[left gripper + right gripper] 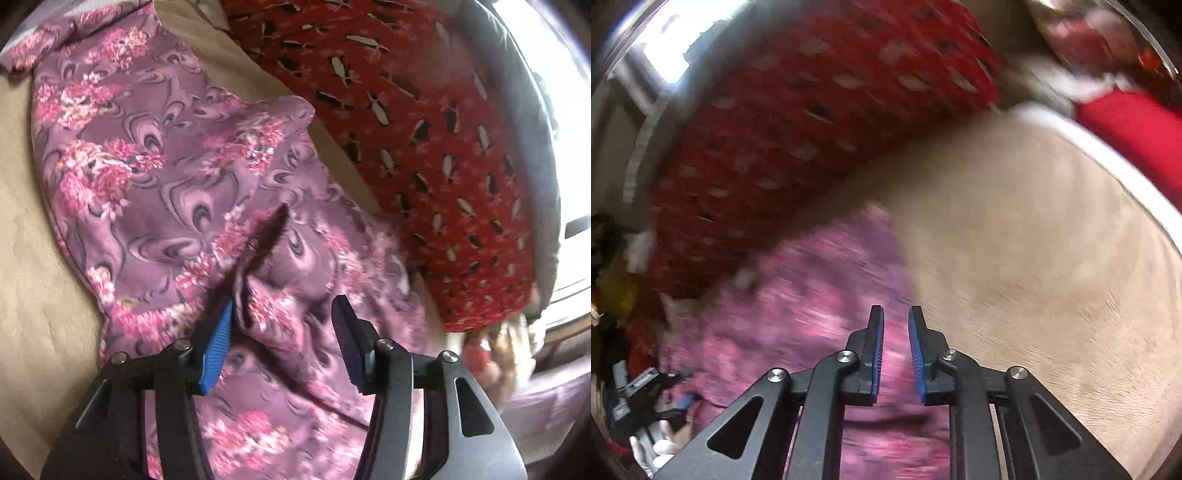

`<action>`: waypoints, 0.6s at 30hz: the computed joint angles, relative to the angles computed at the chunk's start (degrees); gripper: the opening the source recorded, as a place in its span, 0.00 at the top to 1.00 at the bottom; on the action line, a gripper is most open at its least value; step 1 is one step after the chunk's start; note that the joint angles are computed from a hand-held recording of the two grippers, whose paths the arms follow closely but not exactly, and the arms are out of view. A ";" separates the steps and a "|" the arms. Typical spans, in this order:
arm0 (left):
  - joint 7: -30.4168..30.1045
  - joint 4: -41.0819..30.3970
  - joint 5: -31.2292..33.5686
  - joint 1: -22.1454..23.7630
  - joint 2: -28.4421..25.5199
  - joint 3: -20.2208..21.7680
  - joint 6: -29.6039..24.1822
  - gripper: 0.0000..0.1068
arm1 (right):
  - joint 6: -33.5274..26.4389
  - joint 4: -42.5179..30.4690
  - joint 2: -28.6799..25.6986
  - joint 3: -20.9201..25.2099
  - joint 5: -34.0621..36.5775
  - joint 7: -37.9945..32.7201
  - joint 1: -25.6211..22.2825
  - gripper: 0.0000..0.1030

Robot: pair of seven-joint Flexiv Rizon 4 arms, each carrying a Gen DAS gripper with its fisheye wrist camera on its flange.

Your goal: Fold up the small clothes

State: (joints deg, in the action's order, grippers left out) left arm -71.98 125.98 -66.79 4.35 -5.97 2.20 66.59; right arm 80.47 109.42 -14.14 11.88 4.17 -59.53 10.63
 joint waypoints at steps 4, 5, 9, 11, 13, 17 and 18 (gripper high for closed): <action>1.70 -0.23 -0.47 2.17 1.88 2.02 -5.54 0.52 | -4.58 -8.74 -5.16 6.76 3.82 -9.33 0.20 0.69; 1.55 -0.53 1.13 2.76 2.09 2.64 -5.87 0.52 | -5.46 -10.56 -6.59 7.51 4.15 -10.68 1.13 0.69; -2.23 -0.87 12.60 7.17 3.46 6.98 -3.57 0.47 | -8.28 -18.38 -12.87 10.77 6.12 -14.83 5.01 0.69; -7.14 -2.82 22.92 10.74 2.60 9.59 -4.32 0.47 | -8.92 -20.26 -14.97 11.45 6.47 -16.32 6.99 0.69; -10.91 -6.89 30.88 14.39 0.12 11.21 -7.87 0.47 | -11.02 -20.97 -17.09 9.97 4.42 -15.00 10.04 0.64; -14.23 -15.70 40.26 19.58 -5.03 11.83 -16.26 0.47 | 3.41 -12.18 -15.52 -0.30 -3.85 -10.45 19.15 0.62; -14.65 -18.17 42.45 20.15 -6.45 11.57 -18.49 0.47 | 3.28 -12.20 -15.60 0.54 -4.28 -10.11 18.42 0.62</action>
